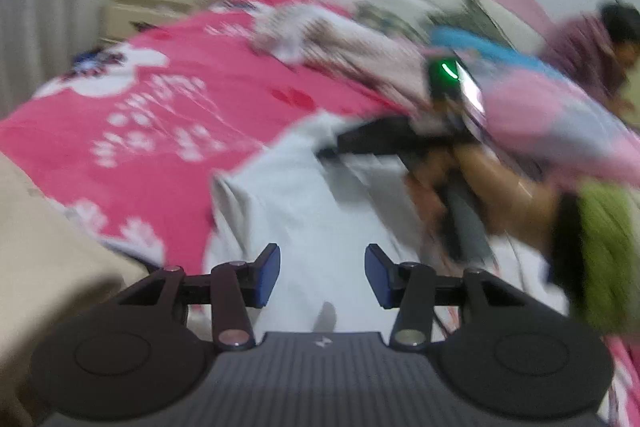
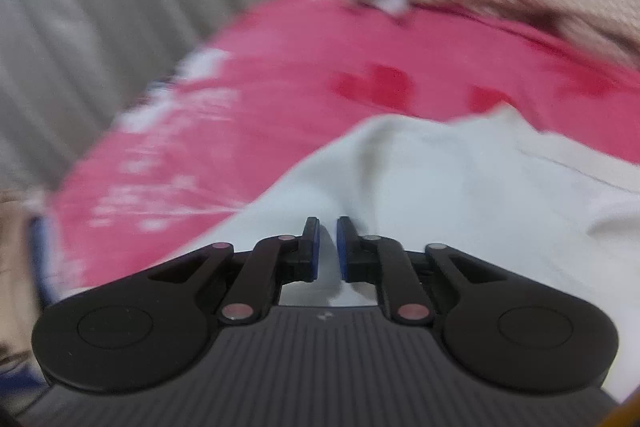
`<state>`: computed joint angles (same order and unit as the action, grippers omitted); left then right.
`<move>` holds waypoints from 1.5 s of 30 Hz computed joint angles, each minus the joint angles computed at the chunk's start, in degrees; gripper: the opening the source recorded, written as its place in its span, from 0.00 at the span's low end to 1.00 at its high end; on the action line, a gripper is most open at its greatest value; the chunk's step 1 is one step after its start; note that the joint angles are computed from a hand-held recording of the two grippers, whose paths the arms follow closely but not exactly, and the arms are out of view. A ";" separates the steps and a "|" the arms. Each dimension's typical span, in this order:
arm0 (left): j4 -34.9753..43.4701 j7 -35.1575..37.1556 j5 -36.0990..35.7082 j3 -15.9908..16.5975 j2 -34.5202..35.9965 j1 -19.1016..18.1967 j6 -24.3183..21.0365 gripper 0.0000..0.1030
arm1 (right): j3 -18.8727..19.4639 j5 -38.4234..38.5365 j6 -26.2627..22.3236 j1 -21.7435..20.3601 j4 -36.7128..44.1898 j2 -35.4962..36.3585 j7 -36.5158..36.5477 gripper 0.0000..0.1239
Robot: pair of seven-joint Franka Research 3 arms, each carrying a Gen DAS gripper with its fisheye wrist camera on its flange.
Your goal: Fold clothes
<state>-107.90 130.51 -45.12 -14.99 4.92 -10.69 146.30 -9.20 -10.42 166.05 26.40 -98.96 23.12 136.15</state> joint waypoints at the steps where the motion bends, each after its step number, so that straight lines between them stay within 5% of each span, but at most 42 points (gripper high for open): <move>1: -0.67 1.23 -0.46 0.17 -1.02 0.46 -2.07 0.46 | -0.77 0.36 1.30 0.33 -0.54 -0.14 2.02 0.04; 5: -3.07 4.89 -1.31 3.11 -5.98 1.95 -12.80 0.47 | -4.59 -5.03 2.27 3.29 -4.04 -4.47 5.83 0.08; 9: -5.60 8.23 1.68 6.43 -11.07 2.63 -21.19 0.47 | 6.14 0.15 -7.17 -4.43 -7.97 -14.47 -13.70 0.08; 14: -8.43 12.64 6.42 9.32 -16.49 2.29 -28.37 0.47 | 12.64 7.11 -24.44 -7.07 -10.11 -27.06 -32.08 0.08; 18: -13.87 15.09 7.57 9.49 -20.31 0.31 -25.72 0.47 | 16.23 12.04 -25.88 -6.52 -19.91 -38.76 -33.12 0.08; 24: -19.53 16.41 13.69 8.10 -20.36 -2.29 -22.20 0.46 | 26.04 12.66 -11.46 -7.49 -39.42 -49.92 -20.84 0.08; 27: -25.79 21.86 17.96 7.61 -23.58 -4.23 -14.68 0.46 | 32.11 9.30 -11.81 -10.59 -44.16 -52.31 -9.04 0.08; 35: -18.78 16.34 22.69 9.04 -21.61 -6.30 -16.99 0.48 | 38.62 2.07 -15.86 -16.15 -55.36 -65.86 13.93 0.08; 40: -5.38 4.01 16.95 6.93 -12.33 -6.02 -20.29 0.48 | 31.98 3.81 -17.13 -12.58 -57.48 -64.78 13.72 0.08; 45: 9.16 -9.20 20.73 1.73 0.63 -6.39 -10.24 0.54 | 26.62 1.79 -16.59 -14.70 -53.98 -65.16 4.78 0.12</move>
<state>-98.73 121.31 -24.39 -13.27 5.55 -17.09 136.06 17.42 -8.63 149.46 11.69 -152.94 -42.04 140.93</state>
